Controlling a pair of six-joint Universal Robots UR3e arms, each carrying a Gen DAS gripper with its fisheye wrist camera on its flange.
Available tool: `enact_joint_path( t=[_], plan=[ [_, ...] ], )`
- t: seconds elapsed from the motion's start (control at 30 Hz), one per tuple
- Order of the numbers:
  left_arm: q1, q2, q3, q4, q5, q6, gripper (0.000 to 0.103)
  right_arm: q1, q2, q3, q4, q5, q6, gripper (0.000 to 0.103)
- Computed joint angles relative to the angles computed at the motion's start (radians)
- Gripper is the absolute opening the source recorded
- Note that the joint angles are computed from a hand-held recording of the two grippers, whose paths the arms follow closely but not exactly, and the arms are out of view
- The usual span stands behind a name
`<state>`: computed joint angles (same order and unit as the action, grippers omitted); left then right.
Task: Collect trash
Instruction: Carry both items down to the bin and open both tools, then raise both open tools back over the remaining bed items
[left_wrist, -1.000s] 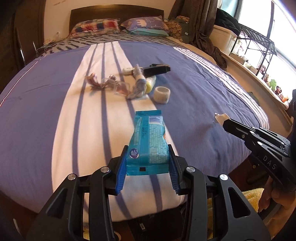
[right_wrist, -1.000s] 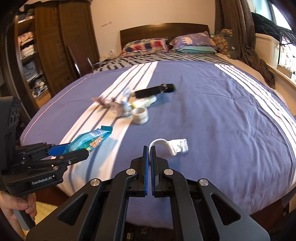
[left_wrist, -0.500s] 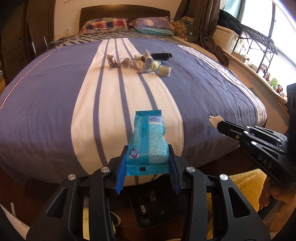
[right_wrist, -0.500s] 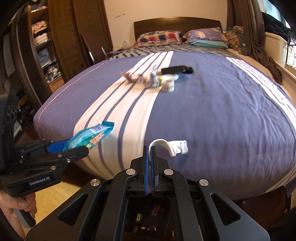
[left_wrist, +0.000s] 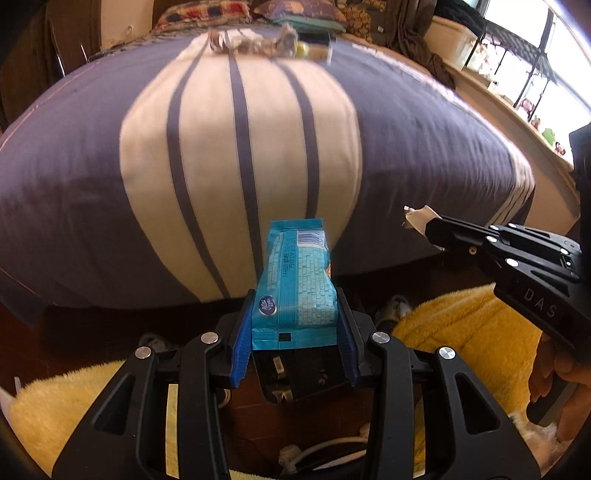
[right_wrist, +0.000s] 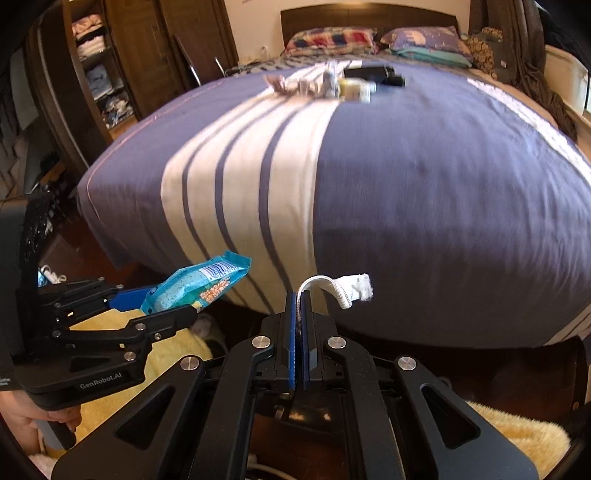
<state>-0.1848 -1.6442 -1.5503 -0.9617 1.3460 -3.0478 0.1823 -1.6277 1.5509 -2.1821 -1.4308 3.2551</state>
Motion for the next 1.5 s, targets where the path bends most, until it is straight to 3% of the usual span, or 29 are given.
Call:
enact_joint_path(
  t=[0.3,0.57,0.93,1.07,1.23,1.3,1.37,1.4,1.5],
  plan=[
    [-0.005,-0.079,-0.103,0.056,0.010,-0.003,0.038,-0.008,0.029,0.123,-0.044,0.005,0.017,0.004],
    [-0.009,-0.204,-0.056,-0.012,-0.014,0.021,0.038,-0.018,0.100,0.166,-0.055,0.061,0.034,0.004],
    [-0.021,-0.279,0.023,-0.077,-0.013,0.022,0.038,-0.009,0.204,0.099,-0.010,0.105,0.028,0.006],
    [-0.029,-0.300,0.047,-0.080,0.005,0.007,0.053,-0.020,0.226,0.087,-0.001,0.108,0.023,0.006],
    [-0.029,-0.293,0.048,-0.077,0.023,0.001,0.060,-0.031,0.231,0.090,-0.001,0.109,0.035,0.007],
    [-0.033,-0.288,0.050,-0.074,0.033,-0.002,0.064,-0.036,0.225,0.089,0.002,0.103,0.040,0.016],
    [-0.036,-0.276,0.048,-0.072,0.041,-0.004,0.066,-0.045,0.208,0.107,-0.012,0.100,0.044,0.056],
    [-0.032,-0.271,0.043,-0.067,0.043,0.000,0.069,-0.047,0.199,0.118,-0.027,0.094,0.049,0.061],
    [-0.026,-0.248,0.042,-0.070,0.049,0.007,0.075,-0.053,0.177,0.119,-0.031,0.080,0.048,0.062]
  ],
)
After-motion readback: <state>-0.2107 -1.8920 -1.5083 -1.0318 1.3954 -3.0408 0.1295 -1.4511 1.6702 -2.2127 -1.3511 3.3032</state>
